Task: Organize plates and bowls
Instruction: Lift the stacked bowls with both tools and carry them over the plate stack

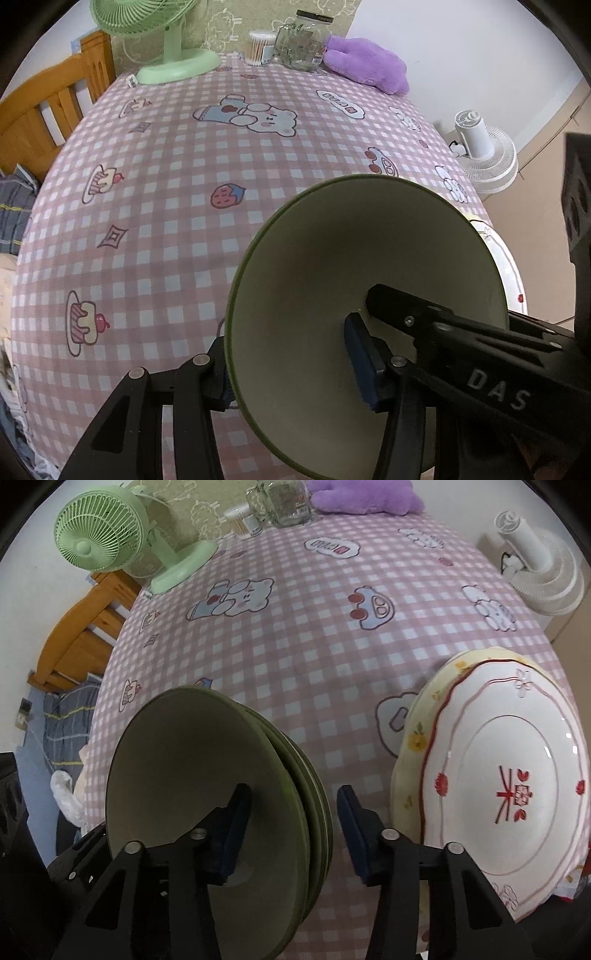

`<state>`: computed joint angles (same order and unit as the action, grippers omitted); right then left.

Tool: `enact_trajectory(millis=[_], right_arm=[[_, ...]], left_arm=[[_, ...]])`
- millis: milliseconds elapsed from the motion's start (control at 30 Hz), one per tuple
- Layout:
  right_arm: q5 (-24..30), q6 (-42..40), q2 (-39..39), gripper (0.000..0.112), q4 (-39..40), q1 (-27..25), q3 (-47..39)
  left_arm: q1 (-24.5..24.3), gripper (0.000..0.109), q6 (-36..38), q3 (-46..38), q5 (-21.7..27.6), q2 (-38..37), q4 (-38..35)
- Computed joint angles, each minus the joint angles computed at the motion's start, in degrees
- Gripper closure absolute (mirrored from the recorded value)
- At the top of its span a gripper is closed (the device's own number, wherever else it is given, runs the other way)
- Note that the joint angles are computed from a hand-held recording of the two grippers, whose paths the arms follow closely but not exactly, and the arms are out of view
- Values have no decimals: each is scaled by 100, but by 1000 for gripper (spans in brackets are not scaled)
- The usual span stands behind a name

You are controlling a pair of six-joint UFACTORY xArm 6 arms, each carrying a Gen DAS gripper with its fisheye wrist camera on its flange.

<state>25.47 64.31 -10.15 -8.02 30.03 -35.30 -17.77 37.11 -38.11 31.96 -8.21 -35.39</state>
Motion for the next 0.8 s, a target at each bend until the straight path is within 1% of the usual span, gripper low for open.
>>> enact_trajectory(millis=[100, 167, 233, 333, 500, 667, 800], right_arm=[[-283, -281, 29, 64, 338, -19, 87], [-403, -447, 41, 67, 508, -13, 114], [-329, -548, 48, 67, 538, -11, 73], [-209, -687, 100, 67, 552, 0, -24], [-86, -1040, 148, 67, 768, -18, -114], [120, -750, -23, 67, 472, 49, -137], [349, -377, -175, 67, 154, 151, -250]], left_arm=[[-31, 56, -188, 15, -54, -13, 106], [-34, 56, -245, 4, -55, -6, 155], [-34, 56, -239, 0, -53, -6, 137], [-3, 56, -35, 52, -56, -42, -141], [43, 57, -255, 26, 114, -86, 7], [118, 57, -322, 48, 346, -330, 123], [214, 57, -146, 49, 507, -575, 64]])
